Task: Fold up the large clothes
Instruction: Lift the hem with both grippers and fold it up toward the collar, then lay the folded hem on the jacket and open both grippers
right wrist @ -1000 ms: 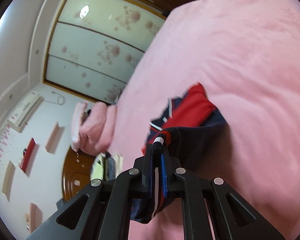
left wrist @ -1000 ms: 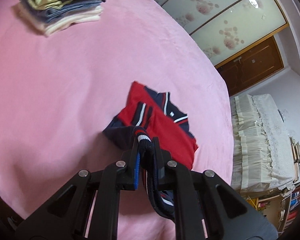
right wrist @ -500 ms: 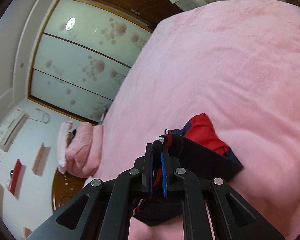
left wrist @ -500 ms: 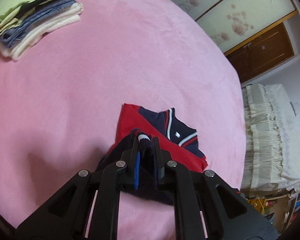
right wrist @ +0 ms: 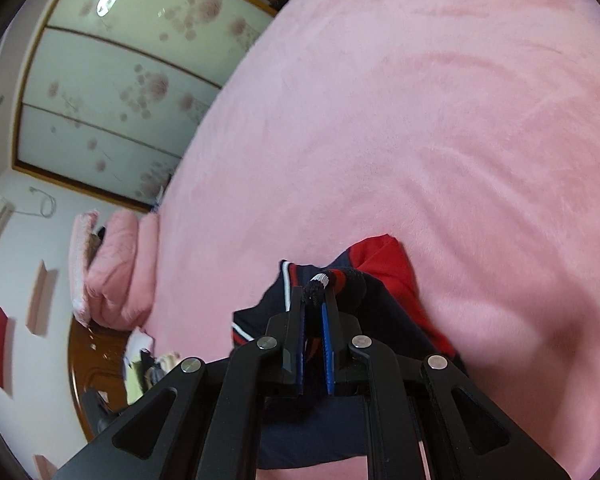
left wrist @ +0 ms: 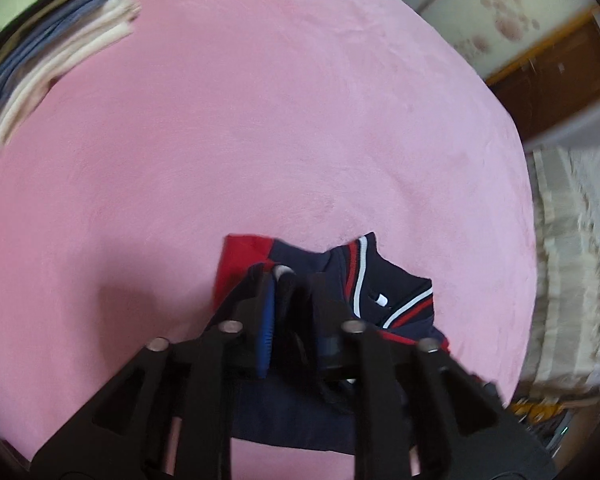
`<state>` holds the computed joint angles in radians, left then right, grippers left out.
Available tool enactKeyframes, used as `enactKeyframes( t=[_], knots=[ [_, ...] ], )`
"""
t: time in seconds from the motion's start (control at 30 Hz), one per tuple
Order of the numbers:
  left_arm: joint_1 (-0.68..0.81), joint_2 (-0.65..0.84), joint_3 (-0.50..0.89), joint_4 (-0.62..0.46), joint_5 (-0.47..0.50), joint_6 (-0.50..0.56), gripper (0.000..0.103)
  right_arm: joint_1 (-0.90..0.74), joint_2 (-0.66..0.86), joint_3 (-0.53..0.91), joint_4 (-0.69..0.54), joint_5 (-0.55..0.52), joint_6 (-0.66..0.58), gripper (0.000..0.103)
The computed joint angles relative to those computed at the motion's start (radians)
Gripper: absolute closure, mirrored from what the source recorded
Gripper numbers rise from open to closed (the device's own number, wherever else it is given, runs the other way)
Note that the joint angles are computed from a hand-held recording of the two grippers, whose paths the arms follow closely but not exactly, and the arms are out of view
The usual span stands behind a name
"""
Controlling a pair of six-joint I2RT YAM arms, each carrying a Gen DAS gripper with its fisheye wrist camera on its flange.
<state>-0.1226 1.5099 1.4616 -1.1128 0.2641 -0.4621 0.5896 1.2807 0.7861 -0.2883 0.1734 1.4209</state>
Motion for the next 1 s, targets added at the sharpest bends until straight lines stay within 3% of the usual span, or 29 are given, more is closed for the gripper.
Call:
enactKeyframes(
  t=[0.03, 0.07, 0.1, 0.17, 0.47, 0.6, 0.73, 0.8, 0.87, 0.93, 1.0],
  knots=[
    [-0.02, 0.005, 0.018, 0.005, -0.037, 0.023, 0.051, -0.016, 0.002, 0.001, 0.011, -0.018, -0.014, 0.085],
    [-0.034, 0.001, 0.027, 0.01, -0.07, 0.03, 0.032, -0.023, -0.019, -0.022, 0.024, -0.025, -0.027, 0.071],
    [-0.046, -0.013, 0.024, 0.023, -0.106, 0.039, 0.029, -0.033, -0.02, -0.016, 0.023, -0.028, -0.041, 0.058],
    [-0.057, -0.041, 0.014, 0.043, -0.137, 0.07, 0.028, -0.053, -0.014, 0.004, 0.016, -0.026, -0.081, 0.055],
    [0.04, -0.085, -0.154, 0.05, -0.043, 0.122, 0.029, -0.074, 0.004, 0.026, -0.157, -0.078, -0.226, 0.055],
    [0.046, -0.088, -0.26, 0.043, -0.062, 0.175, 0.029, -0.057, 0.002, -0.041, -0.152, -0.126, -0.183, 0.055],
    [-0.025, -0.132, -0.369, 0.052, -0.173, 0.241, 0.042, 0.025, 0.027, -0.091, -0.126, -0.122, -0.125, 0.057],
    [-0.051, -0.172, -0.418, 0.067, -0.18, 0.261, 0.049, 0.056, 0.038, -0.113, -0.111, -0.124, -0.109, 0.073],
    [-0.062, -0.209, -0.454, 0.088, -0.171, 0.274, 0.068, 0.072, 0.049, -0.144, -0.065, -0.142, -0.1, 0.082],
    [-0.076, -0.233, -0.47, 0.091, -0.17, 0.282, 0.085, 0.097, 0.071, -0.141, -0.065, -0.105, -0.114, 0.098],
    [-0.098, -0.251, -0.477, 0.084, -0.211, 0.277, 0.093, 0.113, 0.06, -0.109, -0.121, -0.081, -0.117, 0.099]
  ],
)
